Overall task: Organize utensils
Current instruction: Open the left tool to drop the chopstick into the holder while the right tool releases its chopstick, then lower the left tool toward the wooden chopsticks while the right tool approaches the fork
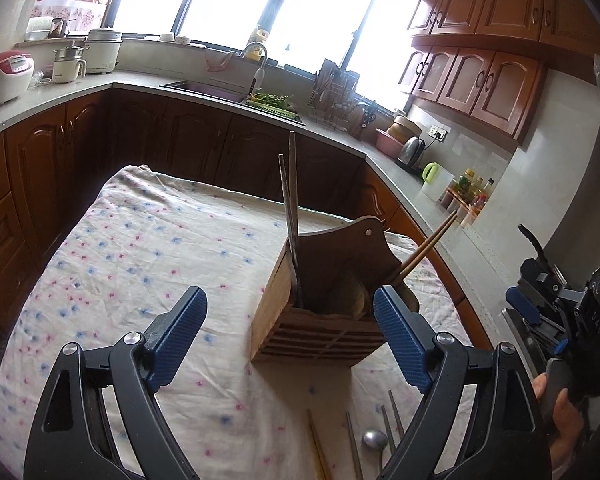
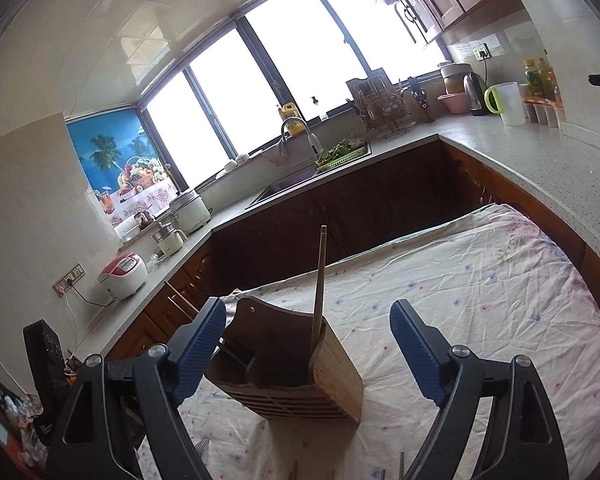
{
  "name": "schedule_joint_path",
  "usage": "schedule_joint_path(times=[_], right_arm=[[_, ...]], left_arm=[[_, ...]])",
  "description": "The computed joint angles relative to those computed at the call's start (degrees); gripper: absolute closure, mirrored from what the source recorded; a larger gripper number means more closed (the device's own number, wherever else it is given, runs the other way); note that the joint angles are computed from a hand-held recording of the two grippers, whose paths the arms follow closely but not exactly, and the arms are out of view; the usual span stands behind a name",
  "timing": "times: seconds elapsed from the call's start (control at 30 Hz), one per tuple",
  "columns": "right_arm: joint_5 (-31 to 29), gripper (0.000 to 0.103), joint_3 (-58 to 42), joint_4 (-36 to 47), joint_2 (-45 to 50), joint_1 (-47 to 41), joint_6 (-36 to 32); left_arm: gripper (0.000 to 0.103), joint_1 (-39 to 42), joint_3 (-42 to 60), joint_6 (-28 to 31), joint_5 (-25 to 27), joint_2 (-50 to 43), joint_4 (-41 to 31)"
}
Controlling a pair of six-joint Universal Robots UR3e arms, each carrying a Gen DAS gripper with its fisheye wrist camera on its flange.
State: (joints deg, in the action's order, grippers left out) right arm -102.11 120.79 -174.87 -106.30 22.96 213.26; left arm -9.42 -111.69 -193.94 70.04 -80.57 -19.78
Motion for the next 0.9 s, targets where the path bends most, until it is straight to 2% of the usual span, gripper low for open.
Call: schedule_joint_path(times=[0.07, 0.13, 0.17, 0.2, 0.27, 0.47, 0.57, 0.77, 0.9], right_arm=[[-1.3, 0.009, 2.5, 0.1, -2.8, 1.7, 0.4], [-3.9, 0.006, 4.8, 1.0, -5.3, 4.3, 1.1], [-5.3, 0.005, 5.7, 1.7, -6.5, 5.7, 1.5], [-6.9, 0.004, 6.8, 2.5, -7.7, 7.3, 2.1], [-10.5, 0.003, 8.9, 3.9, -9.7, 10.8, 3.7], [-18.4, 0.002, 15.7, 10.0, -16.6, 19.9, 12.6], [-21.8, 0.002, 18.7, 14.0, -19.8, 24.3, 19.1], [-32.4, 0.002, 22.2, 21.8, -21.1, 37.2, 34.9], [-37.1, 0.002, 20.8, 29.1, -19.7, 43.4, 42.1]], left_arm=[[0.009, 1.2, -4.4, -1.7, -2.6, 4.1, 0.1], [0.008, 3.2, -6.1, 1.6, -8.0, 7.9, -5.8], [0.008, 3.2, -6.4, 3.6, -8.7, 9.2, -8.4], [0.008, 2.0, -6.9, 4.2, -6.8, 10.5, -9.4], [0.008, -1.9, -7.8, 2.6, 0.3, 12.2, -10.2], [0.008, -5.3, -15.1, 0.4, 3.1, 19.5, -10.0], [0.007, -11.7, -17.0, -2.9, 10.7, 19.6, -7.0], [0.007, -17.2, -18.6, -5.0, 13.2, 18.0, -8.2], [0.007, -22.3, -17.2, -5.9, 17.9, 14.7, -9.0]])
